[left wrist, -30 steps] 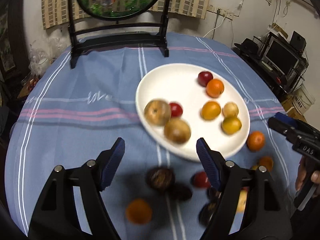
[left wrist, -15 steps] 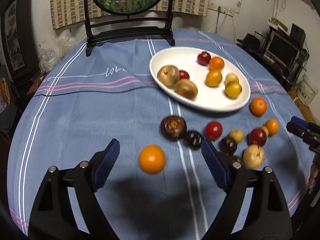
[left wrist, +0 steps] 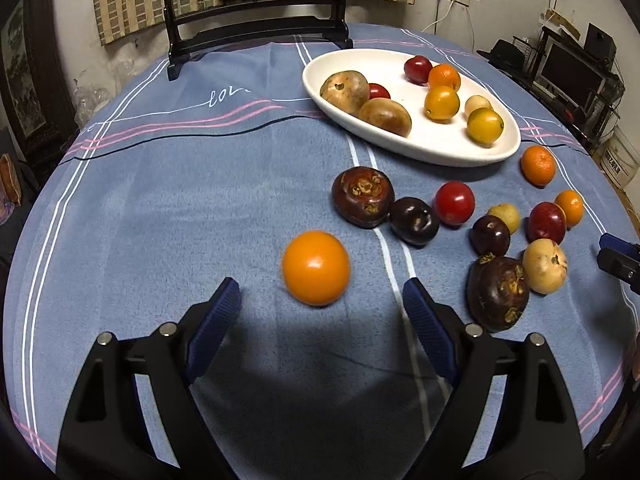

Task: Organize fruits
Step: 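Grasp the small orange with the left tool while the right tool grasps a large orange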

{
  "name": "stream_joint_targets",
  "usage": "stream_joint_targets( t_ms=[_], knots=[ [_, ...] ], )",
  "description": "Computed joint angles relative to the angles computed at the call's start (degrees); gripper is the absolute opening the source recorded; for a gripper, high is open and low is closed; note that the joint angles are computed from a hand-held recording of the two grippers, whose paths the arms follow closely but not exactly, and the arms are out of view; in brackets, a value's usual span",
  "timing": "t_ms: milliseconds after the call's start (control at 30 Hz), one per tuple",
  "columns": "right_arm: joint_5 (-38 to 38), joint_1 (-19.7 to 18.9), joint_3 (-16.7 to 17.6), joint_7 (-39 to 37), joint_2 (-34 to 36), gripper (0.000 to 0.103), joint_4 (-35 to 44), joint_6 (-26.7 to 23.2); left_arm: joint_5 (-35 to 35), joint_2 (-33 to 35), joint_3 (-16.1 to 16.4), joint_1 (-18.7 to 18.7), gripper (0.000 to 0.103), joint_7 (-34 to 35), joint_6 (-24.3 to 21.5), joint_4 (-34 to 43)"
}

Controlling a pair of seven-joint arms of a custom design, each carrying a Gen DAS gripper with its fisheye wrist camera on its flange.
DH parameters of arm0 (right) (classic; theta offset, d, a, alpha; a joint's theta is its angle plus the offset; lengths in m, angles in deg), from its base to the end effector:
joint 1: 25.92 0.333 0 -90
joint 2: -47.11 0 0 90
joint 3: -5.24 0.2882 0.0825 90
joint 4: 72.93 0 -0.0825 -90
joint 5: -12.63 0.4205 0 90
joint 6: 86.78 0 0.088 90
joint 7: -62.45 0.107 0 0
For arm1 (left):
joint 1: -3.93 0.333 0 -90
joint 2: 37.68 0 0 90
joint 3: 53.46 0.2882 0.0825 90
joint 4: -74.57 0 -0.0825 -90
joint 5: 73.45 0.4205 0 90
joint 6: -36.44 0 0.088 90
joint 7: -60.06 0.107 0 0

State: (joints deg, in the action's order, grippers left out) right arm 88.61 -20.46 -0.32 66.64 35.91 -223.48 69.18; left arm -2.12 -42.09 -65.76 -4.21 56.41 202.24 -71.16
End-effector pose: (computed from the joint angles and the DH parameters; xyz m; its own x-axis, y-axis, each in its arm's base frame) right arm 0.4552 -0.0345 0.2698 0.3782 -0.8972 -0.2280 -0.7663 -0.1653 -0.6208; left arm 0.4310 -0.2188 0.2622 0.1016 -0.9945 0.0247 -0.7975 -0.0962 -0.5956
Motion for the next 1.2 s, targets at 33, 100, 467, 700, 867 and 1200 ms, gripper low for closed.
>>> stream_joint_targets(
  t_ms=[33,100,467,700,867,1200],
  knots=[
    [0.0,0.0,0.1,0.2,0.2,0.070,0.1,0.0,-0.1,0.6,0.2,0.2,0.085,0.1,0.2,0.4],
    [-0.4,0.0,0.1,0.8,0.7,0.070,0.4,-0.3,-2.7,1.8,0.8,0.3,0.079,2.5,1.5,0.9],
    [-0.7,0.2,1.0,-0.1,2.6,0.070,1.6,2.3,-1.7,2.5,1.2,0.3,0.035,1.4,0.8,2.0],
    [-3.3,1.2,2.8,1.0,7.5,0.070,4.9,9.6,-0.5,2.4,1.5,0.6,0.035,-0.4,2.1,1.7],
    [-4.4,1.4,3.9,1.8,10.0,0.061,7.2,11.5,0.0,2.5,1.5,0.8,0.035,-1.0,2.6,1.7],
    [-4.3,0.9,5.4,0.7,13.6,0.051,11.6,12.0,0.3,2.6,1.6,0.9,0.035,-1.3,2.8,1.7]
  ],
)
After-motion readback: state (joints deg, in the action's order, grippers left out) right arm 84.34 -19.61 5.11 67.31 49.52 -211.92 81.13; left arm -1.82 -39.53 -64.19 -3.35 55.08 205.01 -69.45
